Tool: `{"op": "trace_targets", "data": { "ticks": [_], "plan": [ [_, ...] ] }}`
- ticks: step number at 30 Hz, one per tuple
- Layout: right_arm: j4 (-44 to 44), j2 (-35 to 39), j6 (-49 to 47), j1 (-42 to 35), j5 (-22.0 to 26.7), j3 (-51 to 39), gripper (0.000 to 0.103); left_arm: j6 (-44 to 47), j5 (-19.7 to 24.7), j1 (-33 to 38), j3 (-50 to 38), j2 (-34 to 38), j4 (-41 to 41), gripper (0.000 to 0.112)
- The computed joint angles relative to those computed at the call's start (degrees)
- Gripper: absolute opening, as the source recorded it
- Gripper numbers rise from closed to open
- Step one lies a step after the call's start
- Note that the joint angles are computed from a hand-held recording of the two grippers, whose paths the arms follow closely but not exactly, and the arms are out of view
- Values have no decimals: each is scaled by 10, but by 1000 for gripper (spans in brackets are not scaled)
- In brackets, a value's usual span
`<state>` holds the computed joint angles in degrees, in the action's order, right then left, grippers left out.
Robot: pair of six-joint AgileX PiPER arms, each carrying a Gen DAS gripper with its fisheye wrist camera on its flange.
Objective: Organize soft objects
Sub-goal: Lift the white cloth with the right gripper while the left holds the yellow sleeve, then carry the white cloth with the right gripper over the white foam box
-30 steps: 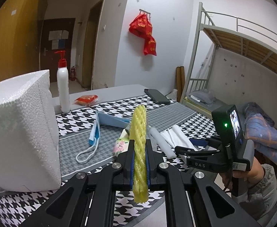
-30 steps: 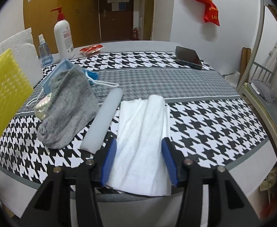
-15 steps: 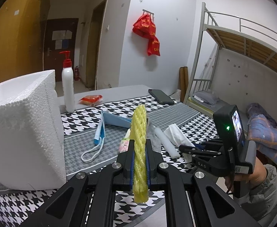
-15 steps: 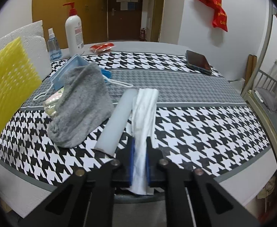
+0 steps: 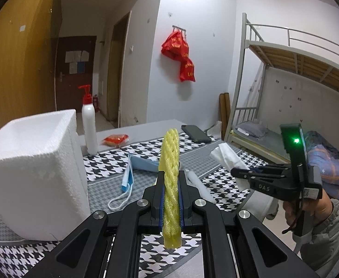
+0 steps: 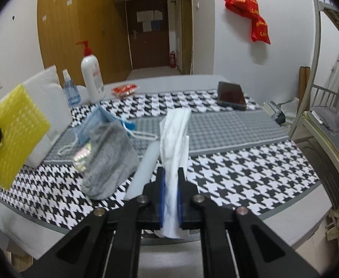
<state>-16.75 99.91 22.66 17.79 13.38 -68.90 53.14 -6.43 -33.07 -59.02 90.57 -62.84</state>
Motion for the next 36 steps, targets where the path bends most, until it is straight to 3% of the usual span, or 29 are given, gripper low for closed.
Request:
{"op": "trace_targets", "data": {
  "ticks": [5,16,22,28,36],
  "plan": [
    [-21,-32,21,12,-6,13,11,47,-17,-4,10,-20,-44,10],
    [-38,-72,30,52,-19,15,11,41,-59,-6,59,-78,-45,10],
    [-29,-73,18,77,-22,3,11,110,-99,-14,85,-117,-118,10],
    [13,-68,-27,101,-36,-11,11,157,-143,-20,109,-154,-169,10],
    [230,-42,-246,125,-41,-46,11,198,-215,-26,133,-191,-223,10]
  ]
}}
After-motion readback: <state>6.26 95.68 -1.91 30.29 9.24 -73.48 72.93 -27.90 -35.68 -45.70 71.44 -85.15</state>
